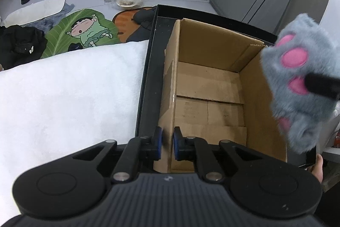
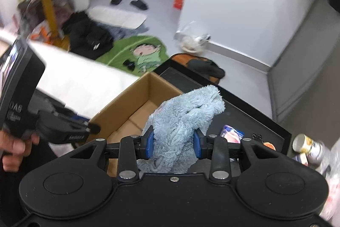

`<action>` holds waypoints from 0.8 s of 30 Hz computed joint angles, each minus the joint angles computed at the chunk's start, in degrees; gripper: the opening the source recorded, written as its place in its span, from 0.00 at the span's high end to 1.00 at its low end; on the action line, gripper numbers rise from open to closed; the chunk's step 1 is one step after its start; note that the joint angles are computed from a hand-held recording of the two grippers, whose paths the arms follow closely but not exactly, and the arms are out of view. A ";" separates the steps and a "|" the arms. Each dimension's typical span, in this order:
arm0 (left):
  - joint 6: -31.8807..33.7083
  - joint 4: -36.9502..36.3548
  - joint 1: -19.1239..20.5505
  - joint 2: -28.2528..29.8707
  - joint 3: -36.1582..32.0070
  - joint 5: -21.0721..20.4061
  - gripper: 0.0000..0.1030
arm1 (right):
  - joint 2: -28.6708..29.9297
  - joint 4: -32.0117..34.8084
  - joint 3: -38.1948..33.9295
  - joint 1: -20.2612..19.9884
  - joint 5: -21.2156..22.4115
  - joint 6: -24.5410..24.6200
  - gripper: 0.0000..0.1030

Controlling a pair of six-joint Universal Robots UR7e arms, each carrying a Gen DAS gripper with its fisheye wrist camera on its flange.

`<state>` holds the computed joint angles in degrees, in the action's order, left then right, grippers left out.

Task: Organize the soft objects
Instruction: 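Lift the grey-blue plush with the right gripper and lower it into the box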

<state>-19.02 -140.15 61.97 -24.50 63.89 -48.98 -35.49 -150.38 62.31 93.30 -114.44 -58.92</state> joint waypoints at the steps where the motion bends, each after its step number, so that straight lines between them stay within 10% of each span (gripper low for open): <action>1: 0.05 -0.15 0.04 -0.04 0.06 -0.17 0.90 | 0.29 0.93 -0.38 0.17 -0.13 -0.61 0.66; 24: 0.70 -4.49 1.64 -1.19 1.78 -4.86 0.89 | 5.78 18.43 -8.67 -0.79 0.49 -4.05 0.64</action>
<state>-18.32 -144.64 63.61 -25.69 65.67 -53.84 -29.72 -131.95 53.64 92.50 -113.96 -62.98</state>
